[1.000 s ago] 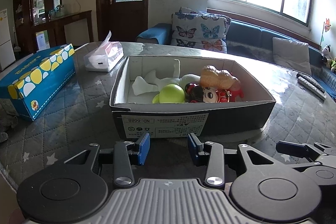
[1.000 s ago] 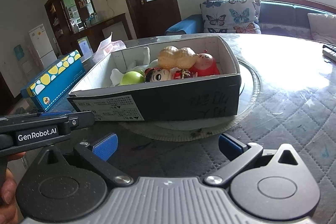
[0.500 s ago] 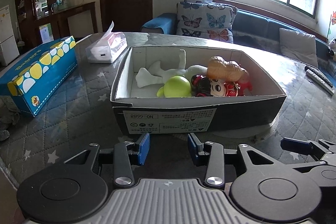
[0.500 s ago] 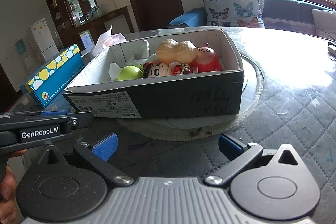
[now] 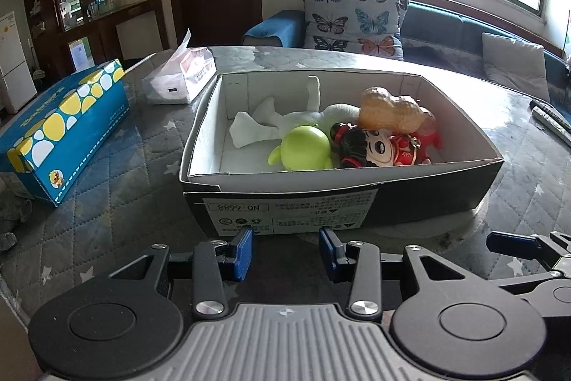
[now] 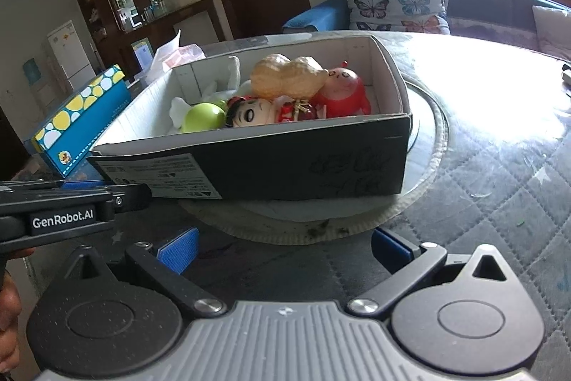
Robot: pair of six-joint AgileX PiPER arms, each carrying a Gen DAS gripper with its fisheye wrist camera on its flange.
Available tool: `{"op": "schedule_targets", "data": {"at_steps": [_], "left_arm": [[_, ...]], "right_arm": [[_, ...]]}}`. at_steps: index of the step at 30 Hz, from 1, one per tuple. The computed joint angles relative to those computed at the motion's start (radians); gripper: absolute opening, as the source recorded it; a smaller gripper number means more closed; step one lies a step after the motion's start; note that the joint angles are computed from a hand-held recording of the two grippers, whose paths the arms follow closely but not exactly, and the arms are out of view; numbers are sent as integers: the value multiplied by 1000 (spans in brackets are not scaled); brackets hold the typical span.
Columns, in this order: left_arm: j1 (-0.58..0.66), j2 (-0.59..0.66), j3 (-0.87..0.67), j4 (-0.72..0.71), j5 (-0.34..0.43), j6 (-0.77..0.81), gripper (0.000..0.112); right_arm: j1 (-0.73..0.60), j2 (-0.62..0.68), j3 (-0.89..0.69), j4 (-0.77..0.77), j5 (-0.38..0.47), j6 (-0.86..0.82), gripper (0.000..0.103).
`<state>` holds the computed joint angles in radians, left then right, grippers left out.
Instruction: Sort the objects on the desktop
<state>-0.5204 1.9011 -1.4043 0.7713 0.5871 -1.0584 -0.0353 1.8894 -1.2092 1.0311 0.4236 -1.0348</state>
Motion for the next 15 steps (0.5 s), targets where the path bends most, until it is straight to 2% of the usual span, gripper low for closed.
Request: {"op": "schedule_targets", "data": {"at_steps": [15], "left_arm": [[9,53,-77,-24,40,77,43]], "right_arm": [[8,47,-87,-107,26,103,103]]}}
